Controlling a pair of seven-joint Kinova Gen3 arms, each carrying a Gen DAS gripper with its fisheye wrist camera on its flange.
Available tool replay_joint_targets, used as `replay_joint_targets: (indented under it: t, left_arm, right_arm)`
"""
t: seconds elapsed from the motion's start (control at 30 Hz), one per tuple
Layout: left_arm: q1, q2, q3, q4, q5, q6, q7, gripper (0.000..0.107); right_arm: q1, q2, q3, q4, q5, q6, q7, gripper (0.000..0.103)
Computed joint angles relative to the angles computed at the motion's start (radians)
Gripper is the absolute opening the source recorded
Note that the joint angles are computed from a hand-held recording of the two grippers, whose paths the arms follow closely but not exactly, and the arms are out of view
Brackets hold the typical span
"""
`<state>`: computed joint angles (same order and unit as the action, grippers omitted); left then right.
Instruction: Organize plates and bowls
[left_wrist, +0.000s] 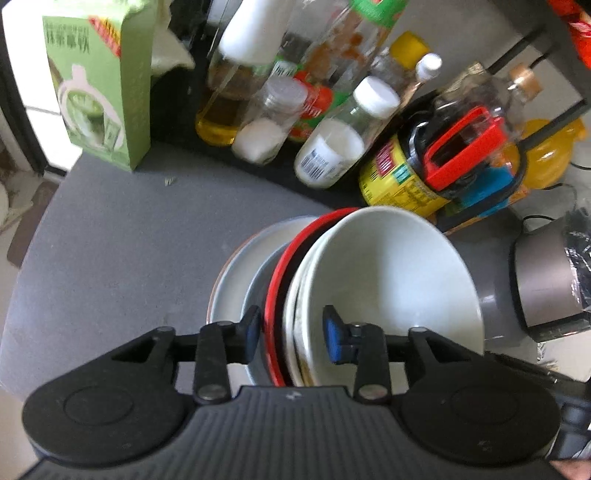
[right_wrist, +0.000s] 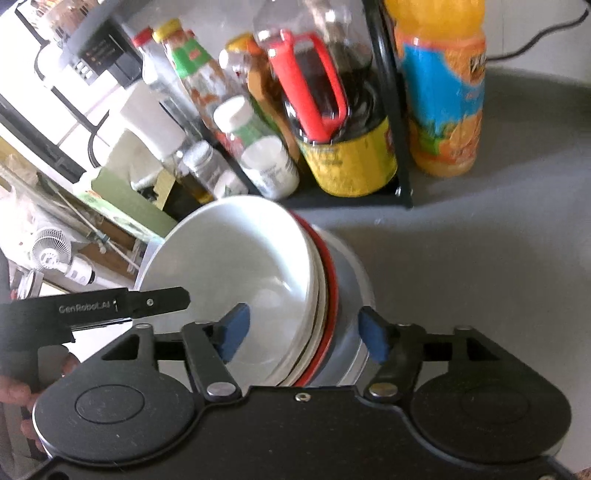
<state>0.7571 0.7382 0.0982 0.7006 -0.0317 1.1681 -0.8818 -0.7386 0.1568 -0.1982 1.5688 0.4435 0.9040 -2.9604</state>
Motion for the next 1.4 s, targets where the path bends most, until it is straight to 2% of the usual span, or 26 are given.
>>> replay_joint_targets:
  t: [0.03, 0.1, 0.2, 0.4, 0.57, 0.7, 0.83, 1.17, 1.4]
  left_arm:
    - [0.008, -0.007, -0.007, 0.008, -0.013, -0.007, -0.003, 0.048]
    - [0.028, -0.029, -0.027, 0.039, -0.048, -0.03, -0.001, 0.064]
    - [0.042, -0.065, -0.04, 0.103, -0.087, -0.08, 0.018, 0.078]
    - [0.062, -0.134, -0.052, 0.24, -0.152, -0.186, 0.105, 0.087]
    - [0.103, -0.148, -0.061, 0.255, -0.217, -0.187, 0.181, 0.09]
    - [0.143, -0.151, -0.068, 0.237, -0.265, -0.144, 0.251, 0.093]
    - [0.176, -0.127, -0.059, 0.15, -0.282, -0.032, 0.269, 0.094]
    - [0.377, -0.123, -0.1, 0.073, -0.445, 0.103, 0.43, 0.101]
    - [0.523, -0.102, -0.106, -0.008, -0.536, 0.221, 0.512, 0.103]
  right_arm:
    - [-0.006, -0.002, 0.0, -0.007, 0.011, 0.015, -0.005, 0.07]
    - [-0.021, -0.007, -0.002, -0.012, 0.043, 0.038, -0.03, 0.074]
    - [-0.042, -0.017, -0.009, -0.008, 0.098, 0.062, -0.076, 0.079]
    - [-0.067, -0.054, -0.037, 0.049, 0.185, 0.075, -0.2, 0.093]
    - [-0.059, -0.095, -0.068, 0.1, 0.21, 0.083, -0.262, 0.097]
    - [-0.052, -0.141, -0.109, 0.136, 0.24, 0.107, -0.294, 0.101]
    - [-0.043, -0.212, -0.162, 0.185, 0.255, 0.133, -0.314, 0.103]
    - [0.029, -0.471, -0.323, 0.32, 0.159, 0.234, -0.322, 0.103]
    - [0.067, -0.626, -0.395, 0.355, 0.076, 0.282, -0.256, 0.103]
